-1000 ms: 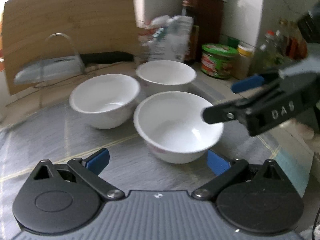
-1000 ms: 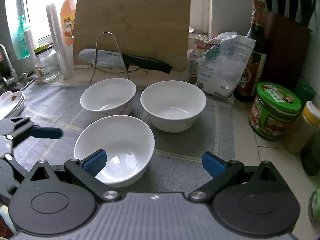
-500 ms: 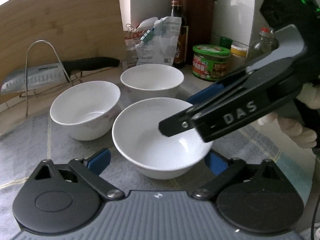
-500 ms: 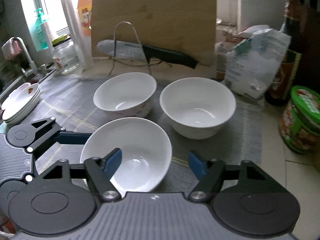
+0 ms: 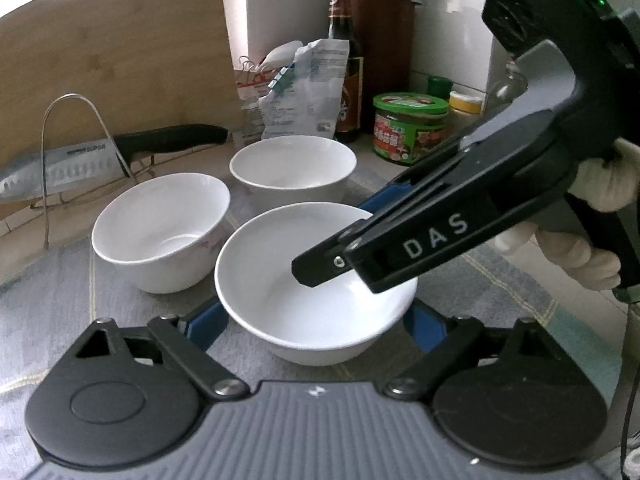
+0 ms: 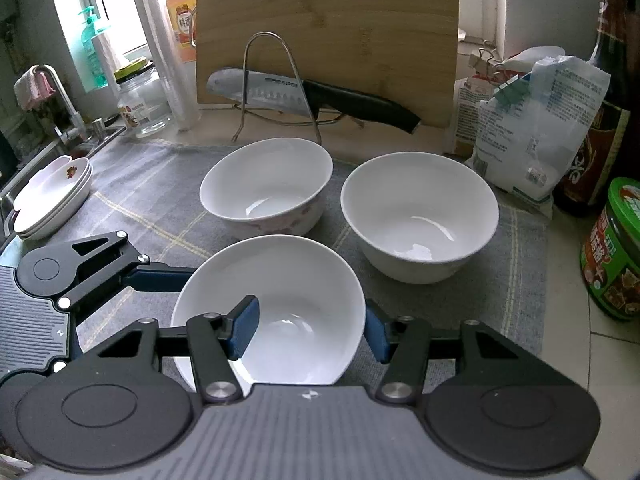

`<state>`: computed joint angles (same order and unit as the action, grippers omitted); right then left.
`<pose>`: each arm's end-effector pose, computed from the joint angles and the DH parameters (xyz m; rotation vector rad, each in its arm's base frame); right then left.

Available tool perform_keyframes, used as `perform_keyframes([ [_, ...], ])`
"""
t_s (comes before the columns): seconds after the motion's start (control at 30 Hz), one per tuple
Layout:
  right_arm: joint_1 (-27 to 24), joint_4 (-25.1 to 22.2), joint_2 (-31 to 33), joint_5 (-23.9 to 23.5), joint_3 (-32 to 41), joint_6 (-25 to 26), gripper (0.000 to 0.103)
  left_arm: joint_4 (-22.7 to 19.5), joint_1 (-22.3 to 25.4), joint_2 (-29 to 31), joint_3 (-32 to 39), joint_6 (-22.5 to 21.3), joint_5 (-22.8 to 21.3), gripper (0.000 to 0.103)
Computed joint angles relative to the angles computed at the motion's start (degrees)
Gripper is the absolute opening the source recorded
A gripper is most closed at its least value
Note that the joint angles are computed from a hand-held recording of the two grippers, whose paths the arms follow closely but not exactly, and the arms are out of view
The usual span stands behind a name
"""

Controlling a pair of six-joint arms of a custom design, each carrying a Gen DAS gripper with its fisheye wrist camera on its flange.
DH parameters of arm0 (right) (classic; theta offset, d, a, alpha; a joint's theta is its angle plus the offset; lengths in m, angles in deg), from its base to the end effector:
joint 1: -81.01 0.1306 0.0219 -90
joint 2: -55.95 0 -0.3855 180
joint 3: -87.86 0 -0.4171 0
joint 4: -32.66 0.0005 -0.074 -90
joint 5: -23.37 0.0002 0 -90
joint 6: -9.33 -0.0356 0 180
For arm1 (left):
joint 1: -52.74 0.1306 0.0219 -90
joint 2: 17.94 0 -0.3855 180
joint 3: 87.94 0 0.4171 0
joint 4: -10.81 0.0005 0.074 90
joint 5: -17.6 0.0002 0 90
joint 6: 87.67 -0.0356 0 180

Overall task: Organize plates and bowls
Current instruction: 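Close the right gripper on the rim of a white bowl, then carry the white bowl with the right gripper toward the plate stack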

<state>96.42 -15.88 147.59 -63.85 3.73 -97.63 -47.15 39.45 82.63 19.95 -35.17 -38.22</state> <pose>0.5088 0.1379 0.4700 0.0559 2.3532 0.2215 0.5517 -0.1514 0.4826 1.2181 1.9745 -0.5203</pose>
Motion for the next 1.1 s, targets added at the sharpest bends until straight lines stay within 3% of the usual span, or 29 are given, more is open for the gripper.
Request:
perform_keyframes([
  [0.63, 3.0, -1.9, 0.5, -0.6, 3.1, 0.7, 0.061, -2.8, 3.2, -2.2, 0.2, -0.4, 1.1, 0.093],
  [1.1, 8.4, -3.3, 7.1, -2.9, 11.7, 2.6, 0.061, -3.1, 9.8, -5.3, -1.8, 0.4, -0.6, 0.093],
])
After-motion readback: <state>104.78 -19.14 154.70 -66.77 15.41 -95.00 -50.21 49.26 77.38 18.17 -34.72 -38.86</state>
